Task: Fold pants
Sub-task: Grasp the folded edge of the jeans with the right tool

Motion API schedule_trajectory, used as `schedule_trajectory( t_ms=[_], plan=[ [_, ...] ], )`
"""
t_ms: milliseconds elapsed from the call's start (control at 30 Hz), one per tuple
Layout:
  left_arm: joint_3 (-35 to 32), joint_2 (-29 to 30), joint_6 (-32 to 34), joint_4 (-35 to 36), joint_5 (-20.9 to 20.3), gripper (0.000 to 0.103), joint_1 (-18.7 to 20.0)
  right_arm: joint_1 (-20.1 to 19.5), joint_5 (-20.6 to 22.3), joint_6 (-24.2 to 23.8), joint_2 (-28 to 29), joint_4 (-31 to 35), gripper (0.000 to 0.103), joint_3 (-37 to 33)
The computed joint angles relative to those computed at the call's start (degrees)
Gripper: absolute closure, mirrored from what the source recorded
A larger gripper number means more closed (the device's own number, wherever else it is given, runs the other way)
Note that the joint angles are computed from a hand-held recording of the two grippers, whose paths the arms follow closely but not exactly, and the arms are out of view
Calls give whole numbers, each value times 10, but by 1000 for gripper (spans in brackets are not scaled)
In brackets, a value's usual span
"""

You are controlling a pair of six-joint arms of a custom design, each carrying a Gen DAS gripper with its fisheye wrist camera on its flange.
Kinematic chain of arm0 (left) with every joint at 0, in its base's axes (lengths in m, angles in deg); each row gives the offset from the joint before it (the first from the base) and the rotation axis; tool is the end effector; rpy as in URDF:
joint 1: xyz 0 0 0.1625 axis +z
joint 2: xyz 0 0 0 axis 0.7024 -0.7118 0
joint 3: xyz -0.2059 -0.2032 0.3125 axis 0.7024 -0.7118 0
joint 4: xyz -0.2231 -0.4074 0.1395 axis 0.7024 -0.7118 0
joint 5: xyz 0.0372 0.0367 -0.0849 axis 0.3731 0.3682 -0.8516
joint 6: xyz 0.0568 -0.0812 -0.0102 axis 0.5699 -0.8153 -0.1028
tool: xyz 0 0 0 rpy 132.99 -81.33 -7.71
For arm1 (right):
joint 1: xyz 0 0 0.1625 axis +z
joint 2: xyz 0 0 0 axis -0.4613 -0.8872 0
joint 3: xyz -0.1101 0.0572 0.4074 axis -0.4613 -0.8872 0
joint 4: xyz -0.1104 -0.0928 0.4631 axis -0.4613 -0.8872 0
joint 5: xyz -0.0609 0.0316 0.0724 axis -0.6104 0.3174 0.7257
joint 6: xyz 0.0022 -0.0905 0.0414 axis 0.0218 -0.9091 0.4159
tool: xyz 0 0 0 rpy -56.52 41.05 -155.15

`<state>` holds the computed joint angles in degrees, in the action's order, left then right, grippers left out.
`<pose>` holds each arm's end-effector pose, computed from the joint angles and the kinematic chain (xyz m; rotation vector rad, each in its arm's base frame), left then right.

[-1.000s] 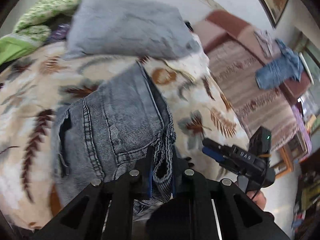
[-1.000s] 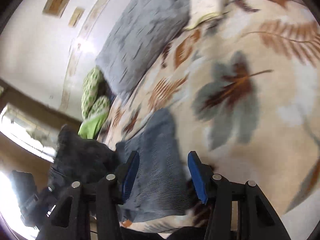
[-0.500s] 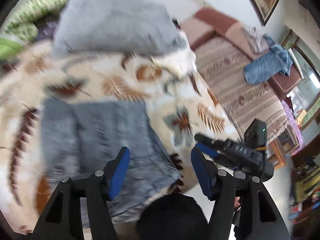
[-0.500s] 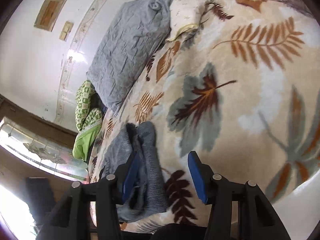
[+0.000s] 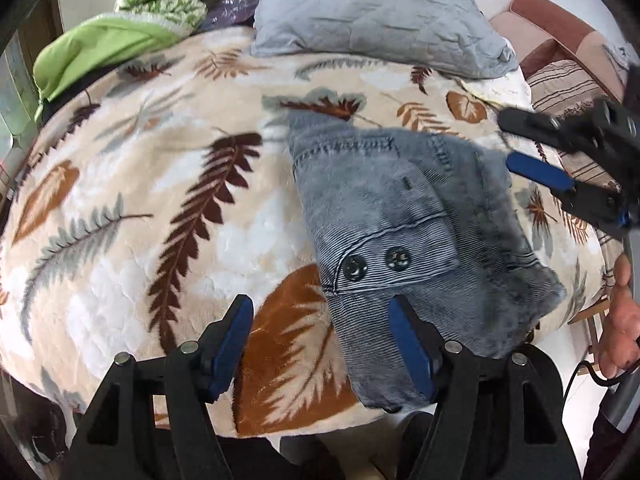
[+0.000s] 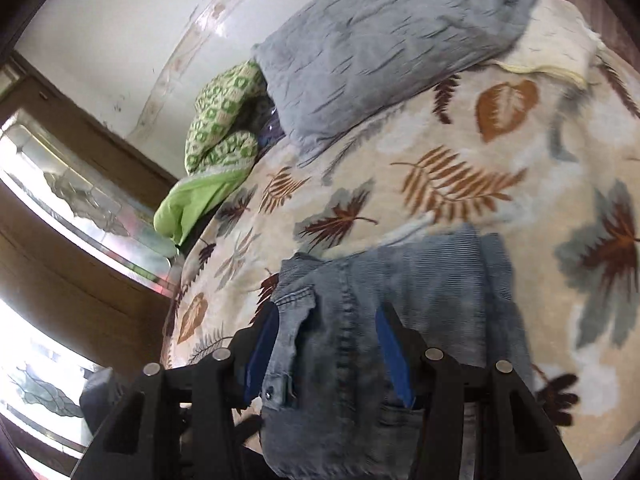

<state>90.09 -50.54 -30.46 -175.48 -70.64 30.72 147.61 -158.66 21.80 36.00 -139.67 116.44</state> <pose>0.0535 -0.5228 0.3503 0.7282 2.4759 -0.2775 0.3894 -0.5085 -0.0321 -0.2554 -2.7510 1.1136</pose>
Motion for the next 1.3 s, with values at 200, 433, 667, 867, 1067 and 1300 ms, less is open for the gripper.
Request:
schedule_trajectory(
  t_ms=[200, 433, 667, 867, 1067, 1300],
  plan=[
    [-1, 12, 21, -8, -21, 32, 13, -18, -3, 33, 34, 64, 50, -41],
    [-15, 36, 20, -3, -37, 29, 32, -37, -10, 41, 52, 99, 49, -54],
    [-7, 46, 41, -19, -18, 24, 31, -41, -13, 33, 57, 101, 49, -57],
    [-19, 34, 14, 14, -20, 24, 27, -35, -2, 67, 38, 106, 49, -42],
    [-15, -4, 18, 1, -20, 24, 11, -3, -38, 74, 11, 107, 49, -15],
    [-6, -21, 39, -4, -3, 23, -2, 27, -55, 81, 2, 132, 49, -14]
  ],
)
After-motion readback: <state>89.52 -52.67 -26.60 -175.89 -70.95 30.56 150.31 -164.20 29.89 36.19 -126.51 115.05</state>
